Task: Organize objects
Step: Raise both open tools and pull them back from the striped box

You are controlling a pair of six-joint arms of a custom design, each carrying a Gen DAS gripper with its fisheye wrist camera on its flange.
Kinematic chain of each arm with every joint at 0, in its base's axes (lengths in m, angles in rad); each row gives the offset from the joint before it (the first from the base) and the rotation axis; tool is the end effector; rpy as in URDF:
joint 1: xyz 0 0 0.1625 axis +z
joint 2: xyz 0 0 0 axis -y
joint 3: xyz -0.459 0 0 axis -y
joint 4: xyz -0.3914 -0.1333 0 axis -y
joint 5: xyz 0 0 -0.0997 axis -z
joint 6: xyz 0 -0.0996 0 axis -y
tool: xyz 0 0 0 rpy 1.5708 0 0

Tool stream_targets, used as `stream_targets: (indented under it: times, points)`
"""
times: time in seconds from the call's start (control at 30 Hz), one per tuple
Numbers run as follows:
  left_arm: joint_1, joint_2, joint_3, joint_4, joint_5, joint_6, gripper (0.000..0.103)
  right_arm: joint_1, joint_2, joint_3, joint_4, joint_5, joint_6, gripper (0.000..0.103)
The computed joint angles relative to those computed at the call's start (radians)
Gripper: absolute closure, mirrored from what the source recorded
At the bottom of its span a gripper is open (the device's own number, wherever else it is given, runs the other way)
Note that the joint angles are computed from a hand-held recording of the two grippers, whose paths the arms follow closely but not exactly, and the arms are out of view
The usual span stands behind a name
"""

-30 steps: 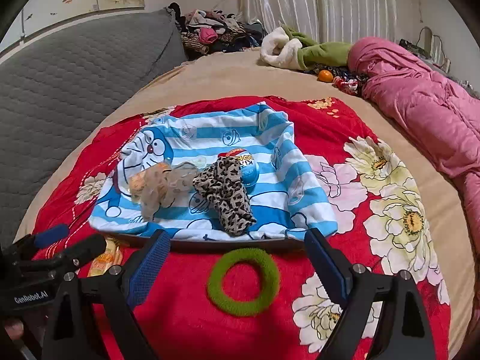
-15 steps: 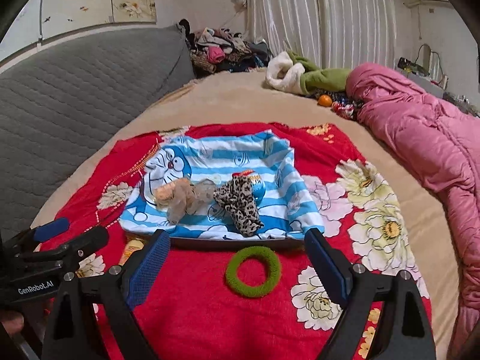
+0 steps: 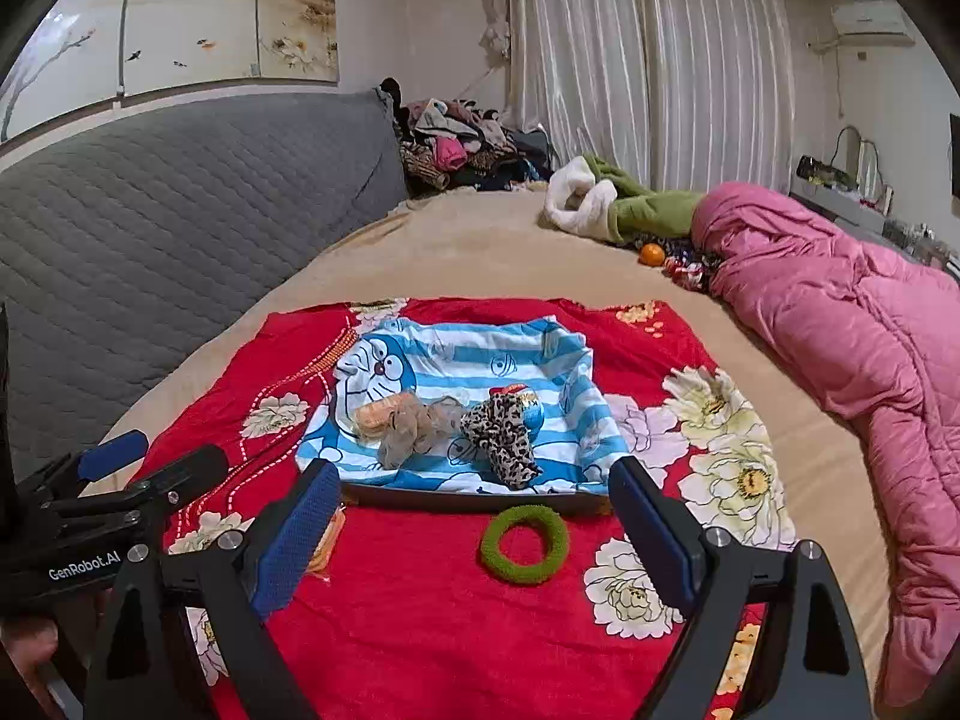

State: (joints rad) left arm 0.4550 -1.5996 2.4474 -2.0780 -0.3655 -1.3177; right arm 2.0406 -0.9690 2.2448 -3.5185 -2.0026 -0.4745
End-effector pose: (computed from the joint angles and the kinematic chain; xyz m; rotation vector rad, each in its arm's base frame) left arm -0.1950 -0.3474 0.2610 0.0361 2.1437 -1.2471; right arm 0.3117 -0.4115 0.1576 0.9950 -2.3817 0.8974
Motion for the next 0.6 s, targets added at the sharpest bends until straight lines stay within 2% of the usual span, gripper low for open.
stream_targets:
  times: [0.17,0.37,0.6]
  points:
    - [-0.057,-0.041,-0.009,0.172,0.001,-0.128,0.001,0.021,-0.028,0.03,-0.015,0.003,0.003,0.012]
    - [-0.135,-0.082,-0.036,0.441,-0.006,-0.336,0.001,0.051,-0.058,0.07,-0.052,-0.002,-0.003,0.009]
    - [-0.209,-0.104,-0.052,0.624,-0.032,-0.486,0.001,0.082,-0.092,0.114,-0.077,-0.012,-0.005,0.008]
